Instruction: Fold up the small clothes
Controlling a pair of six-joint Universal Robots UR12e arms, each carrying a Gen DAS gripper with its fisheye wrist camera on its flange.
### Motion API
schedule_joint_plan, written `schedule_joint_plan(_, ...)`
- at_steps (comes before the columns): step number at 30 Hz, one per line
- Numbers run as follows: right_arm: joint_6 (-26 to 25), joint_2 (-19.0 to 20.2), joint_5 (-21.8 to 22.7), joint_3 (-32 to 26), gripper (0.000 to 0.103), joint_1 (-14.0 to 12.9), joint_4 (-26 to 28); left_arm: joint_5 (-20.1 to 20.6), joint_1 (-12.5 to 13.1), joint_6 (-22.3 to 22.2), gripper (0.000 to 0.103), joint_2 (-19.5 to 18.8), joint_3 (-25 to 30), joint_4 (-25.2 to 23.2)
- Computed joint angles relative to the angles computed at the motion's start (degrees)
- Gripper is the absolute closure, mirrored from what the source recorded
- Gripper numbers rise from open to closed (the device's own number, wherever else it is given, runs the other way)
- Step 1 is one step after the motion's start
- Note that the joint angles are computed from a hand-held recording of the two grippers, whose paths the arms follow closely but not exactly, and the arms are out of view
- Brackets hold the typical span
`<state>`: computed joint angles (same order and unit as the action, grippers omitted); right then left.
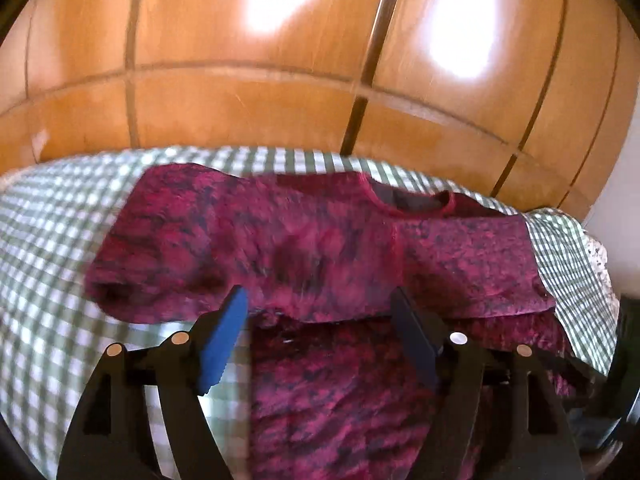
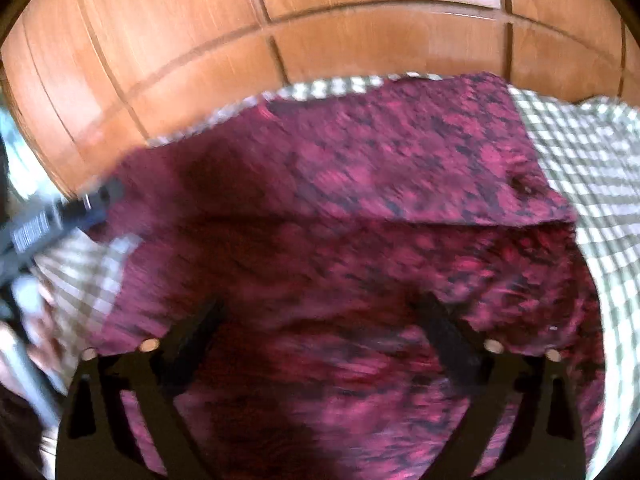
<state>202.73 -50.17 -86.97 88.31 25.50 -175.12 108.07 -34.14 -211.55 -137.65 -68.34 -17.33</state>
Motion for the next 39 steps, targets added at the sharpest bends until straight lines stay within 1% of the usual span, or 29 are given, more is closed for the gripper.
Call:
schedule_joint_plan(2,1.1,0.5,3.0,-1.3,0.013,-0.1,-1.9,1.3,-0.1,-1.0,0.030,1.3,-2.5,1.4)
schedule_joint_plan(3,1.3,1.1,5.2,-2.8,0.013,0.0,-2.1,1.7,-0.1,-1.5,0.030,1.7,-3.2,1.6)
schedule_joint_plan(4,1.4,1.8,6.3,-4.4,0.013,0.1,-1.5,2.9,0.0,-2.4,0.030,2.1,-4.1,1.2)
schedule_joint_plan(5,1.4,2.4,6.7,-5.7,0.013,0.3,-1.0,5.0,0.0,-4.0,0.030,2.7,-5.1,-0.1)
schedule_joint_plan(6,0.9,3.5,7.0,-7.9,0.013,0.6,0.0,6.1,0.0,-5.3,0.030,3.0,-5.7,-1.1)
schedule_joint_plan(7,0.3,4.4,6.9,-9.9,0.014,1.0,1.4,6.7,0.2,-7.9,0.030,3.6,-6.7,-2.6)
schedule_joint_plan(8,-0.2,5.4,6.5,-11.9,0.017,1.3,3.4,6.3,0.5,-10.1,0.030,4.1,-7.6,-3.3)
schedule_joint_plan(10,-0.6,8.0,6.8,-17.0,0.033,1.7,9.5,4.8,1.3,-14.9,0.030,5.0,-9.5,-4.3)
schedule_joint_plan(11,-1.2,9.2,7.2,-19.3,0.035,1.8,12.8,4.5,1.5,-16.4,0.030,5.1,-10.0,-4.7)
schedule_joint_plan(12,-1.5,10.4,5.5,-21.7,0.045,2.2,16.3,4.1,1.7,-17.6,0.030,5.3,-10.5,-4.5)
schedule_joint_plan(13,-1.7,11.2,4.8,-23.2,0.061,2.3,17.6,3.6,2.0,-19.0,0.030,5.4,-11.1,-4.2)
schedule_joint_plan(14,-2.1,11.4,5.6,-23.7,0.071,2.2,17.7,3.3,2.1,-19.9,0.030,5.4,-11.3,-4.2)
schedule_joint_plan(15,-2.7,11.3,5.1,-24.1,0.085,2.3,18.1,3.3,2.2,-20.8,0.030,5.3,-11.1,-4.9)
schedule_joint_plan(16,-3.7,10.9,3.8,-23.9,0.093,2.5,17.6,3.1,2.4,-21.9,0.030,5.1,-10.9,-5.7)
schedule_joint_plan(19,-6.5,8.5,0.8,-20.9,0.094,2.6,11.7,2.1,2.7,-23.6,0.030,4.4,-9.7,-6.9)
schedule_joint_plan(21,-6.9,6.6,-0.2,-18.3,0.094,2.2,6.8,1.1,2.8,-23.3,0.030,3.8,-8.5,-7.2)
schedule_joint_plan(23,-7.2,4.9,-1.0,-16.0,0.095,1.8,3.2,-0.3,2.9,-23.1,0.027,2.7,-6.6,-7.1)
schedule_joint_plan(24,-7.0,3.9,-1.6,-14.8,0.095,1.4,1.1,-0.2,3.0,-23.3,0.026,2.3,-5.7,-7.6)
schedule_joint_plan(26,-6.8,2.3,-2.9,-12.3,0.095,0.8,-2.6,0.3,2.9,-23.8,0.026,0.9,-2.7,-10.8)
schedule_joint_plan(27,-6.9,1.4,-4.4,-10.8,0.096,0.6,-4.7,0.4,3.0,-24.0,0.026,0.5,-1.6,-12.0)
schedule_joint_plan(29,-7.3,-0.2,-8.2,-8.0,0.096,0.1,-8.2,1.5,3.0,-25.1,0.026,-0.8,1.5,-17.5)
schedule_joint_plan(30,-7.4,-0.6,-9.7,-7.0,0.096,-0.1,-9.1,2.2,3.0,-25.9,0.026,-1.2,2.7,-20.2)
schedule_joint_plan(31,-7.4,-1.1,-11.8,-6.0,0.096,-0.3,-9.8,2.4,3.0,-26.9,0.027,-1.5,3.3,-21.8)
schedule_joint_plan(32,-7.1,-1.5,-13.7,-5.1,0.096,-0.6,-9.9,2.3,3.1,-27.4,0.027,-1.5,3.4,-21.9)
schedule_joint_plan(34,-5.0,-1.8,-15.8,-3.4,0.096,-1.7,-7.7,3.3,2.7,-26.2,0.027,-1.9,4.0,-22.5)
schedule_joint_plan(36,-3.2,-1.0,-18.1,-3.1,0.097,-2.4,-3.1,4.8,2.2,-24.4,0.027,-2.6,5.4,-24.6)
schedule_joint_plan(37,-2.3,-0.6,-18.8,-3.0,0.100,-2.8,-0.8,5.0,2.0,-24.2,0.027,-2.8,5.8,-25.3)
schedule_joint_plan(38,-0.9,-0.1,-18.8,-3.0,0.100,-3.2,1.8,5.2,1.9,-24.1,0.027,-3.0,6.2,-26.3)
schedule_joint_plan(39,1.3,0.3,-17.2,-2.5,0.100,-4.0,4.2,5.4,1.9,-24.0,0.027,-3.1,6.4,-26.8)
